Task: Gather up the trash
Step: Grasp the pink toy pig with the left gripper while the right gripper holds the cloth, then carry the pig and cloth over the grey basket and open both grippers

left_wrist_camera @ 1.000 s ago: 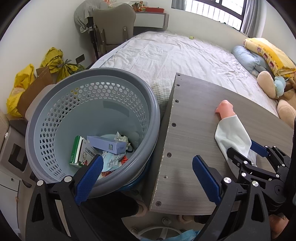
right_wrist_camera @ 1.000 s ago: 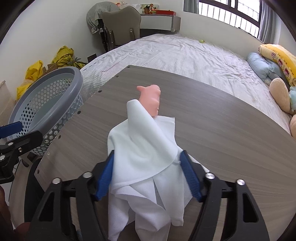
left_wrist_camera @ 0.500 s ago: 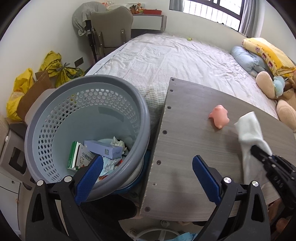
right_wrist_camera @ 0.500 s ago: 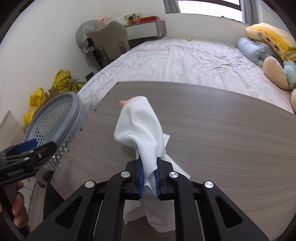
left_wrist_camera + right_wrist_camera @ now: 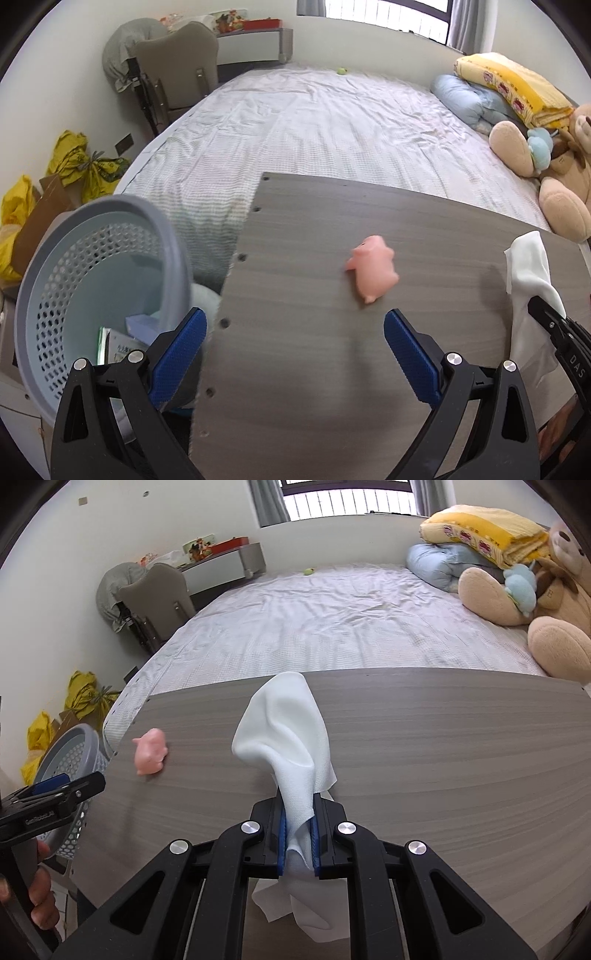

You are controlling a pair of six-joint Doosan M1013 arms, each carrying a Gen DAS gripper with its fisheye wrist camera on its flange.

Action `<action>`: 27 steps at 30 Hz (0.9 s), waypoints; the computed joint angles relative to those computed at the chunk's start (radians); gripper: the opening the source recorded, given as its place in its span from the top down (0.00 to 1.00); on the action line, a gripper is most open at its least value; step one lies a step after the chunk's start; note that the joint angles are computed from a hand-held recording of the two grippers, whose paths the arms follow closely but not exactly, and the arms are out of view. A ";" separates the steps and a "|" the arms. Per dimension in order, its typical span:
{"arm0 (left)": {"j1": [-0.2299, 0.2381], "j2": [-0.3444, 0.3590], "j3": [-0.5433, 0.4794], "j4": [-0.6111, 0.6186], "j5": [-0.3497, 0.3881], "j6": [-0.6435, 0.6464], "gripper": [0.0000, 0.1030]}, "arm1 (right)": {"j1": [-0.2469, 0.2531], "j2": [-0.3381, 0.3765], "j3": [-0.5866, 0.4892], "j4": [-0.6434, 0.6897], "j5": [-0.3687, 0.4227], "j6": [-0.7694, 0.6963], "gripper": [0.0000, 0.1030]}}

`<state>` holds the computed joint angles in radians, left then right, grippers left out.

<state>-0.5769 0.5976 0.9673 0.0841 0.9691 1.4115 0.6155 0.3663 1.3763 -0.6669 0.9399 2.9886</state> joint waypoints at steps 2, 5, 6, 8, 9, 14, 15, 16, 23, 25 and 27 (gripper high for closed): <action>-0.007 0.020 -0.028 -0.008 0.012 0.017 0.08 | -0.005 -0.007 0.013 -0.001 -0.011 0.014 0.90; -0.018 0.050 -0.070 -0.017 0.034 0.044 0.08 | -0.011 -0.018 0.034 0.003 -0.030 0.030 0.90; -0.024 0.060 -0.082 -0.007 0.039 0.044 0.08 | -0.013 -0.020 0.038 0.004 -0.033 0.031 0.90; -0.031 0.082 -0.112 0.005 0.057 0.042 0.08 | -0.012 -0.019 0.040 -0.004 -0.024 0.031 0.90; -0.032 0.092 -0.126 0.002 0.069 0.044 0.08 | -0.013 -0.019 0.039 -0.006 -0.020 0.027 0.90; -0.042 0.133 -0.182 0.021 0.114 0.037 0.08 | -0.024 -0.033 0.066 -0.010 -0.044 0.048 0.90; -0.043 0.134 -0.182 0.024 0.109 0.038 0.08 | -0.025 -0.037 0.074 -0.012 -0.052 0.056 0.90; -0.042 0.133 -0.178 0.021 0.103 0.044 0.09 | -0.026 -0.040 0.078 -0.013 -0.057 0.062 0.90; -0.035 0.127 -0.169 -0.031 0.091 0.066 0.45 | -0.025 -0.046 0.089 -0.020 -0.077 0.072 0.90; -0.036 0.122 -0.165 -0.043 0.091 0.085 0.68 | -0.026 -0.047 0.090 -0.021 -0.081 0.075 0.90; -0.035 0.114 -0.152 -0.061 0.092 0.113 0.74 | -0.026 -0.046 0.089 -0.018 -0.078 0.072 0.90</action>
<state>-0.6120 0.7113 0.8149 0.0230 1.0614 1.5250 0.5900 0.3201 1.4654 -0.6854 0.8619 3.0608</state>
